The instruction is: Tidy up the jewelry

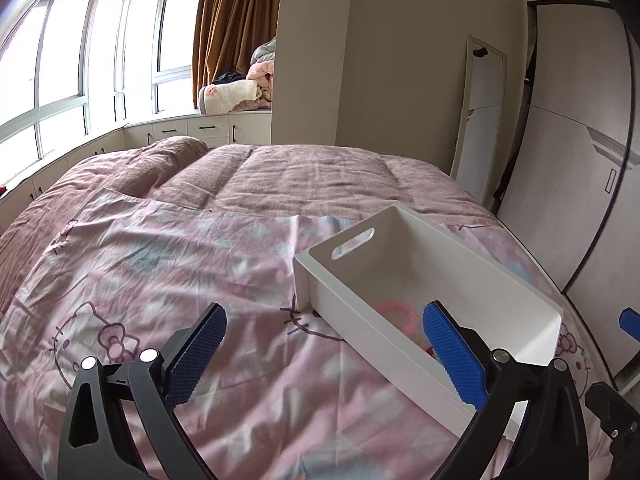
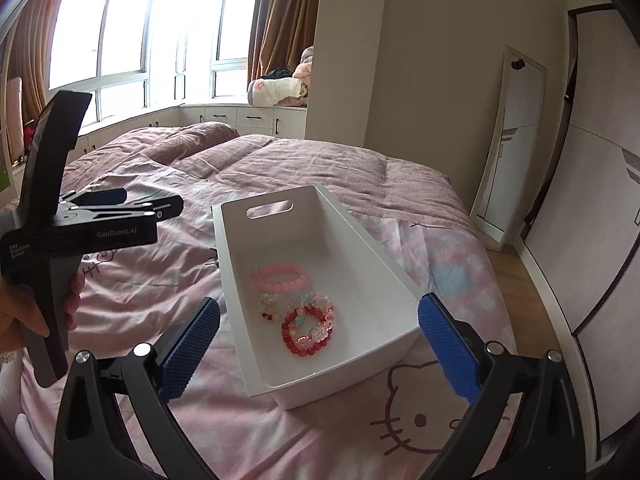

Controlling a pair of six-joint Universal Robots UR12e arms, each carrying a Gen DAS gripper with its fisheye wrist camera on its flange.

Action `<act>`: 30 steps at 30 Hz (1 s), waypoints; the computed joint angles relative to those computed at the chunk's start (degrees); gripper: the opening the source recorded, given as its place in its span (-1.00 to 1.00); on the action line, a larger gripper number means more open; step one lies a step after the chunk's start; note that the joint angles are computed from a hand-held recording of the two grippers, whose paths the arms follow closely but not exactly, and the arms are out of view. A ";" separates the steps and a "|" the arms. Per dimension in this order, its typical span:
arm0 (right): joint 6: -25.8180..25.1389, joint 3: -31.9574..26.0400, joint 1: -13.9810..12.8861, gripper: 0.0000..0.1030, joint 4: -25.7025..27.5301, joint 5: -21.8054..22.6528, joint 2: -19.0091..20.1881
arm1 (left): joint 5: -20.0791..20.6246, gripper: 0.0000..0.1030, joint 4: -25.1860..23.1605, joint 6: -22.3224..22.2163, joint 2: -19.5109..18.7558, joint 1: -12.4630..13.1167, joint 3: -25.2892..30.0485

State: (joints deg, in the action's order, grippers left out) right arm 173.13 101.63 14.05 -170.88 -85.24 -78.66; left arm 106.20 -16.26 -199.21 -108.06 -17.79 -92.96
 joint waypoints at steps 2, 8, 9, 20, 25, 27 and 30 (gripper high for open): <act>3.44 1.16 -0.15 0.90 -0.24 0.32 -0.62 | 0.26 0.93 -2.34 0.27 -0.29 -0.81 -0.17; 8.36 3.29 0.59 0.90 -3.61 -4.90 -1.17 | 2.09 0.93 -2.08 3.88 -1.50 -2.38 -1.06; 8.29 3.16 0.95 0.90 -3.50 -6.39 -1.04 | 2.07 0.93 -2.13 3.93 -1.65 -2.47 -1.11; 8.10 3.48 1.96 0.90 -4.77 -9.83 0.12 | 6.58 0.93 1.99 6.25 -1.57 -5.07 -2.44; 7.20 3.17 2.17 0.90 -4.27 -9.57 0.45 | 6.22 0.93 1.89 9.16 -0.45 -5.60 -4.06; 6.95 3.05 2.26 0.90 -3.84 -9.66 0.48 | 5.40 0.93 2.11 9.47 -0.11 -5.37 -4.64; 6.30 2.90 2.48 0.90 -3.88 -9.97 0.61 | 4.45 0.93 2.84 10.23 0.12 -5.08 -5.05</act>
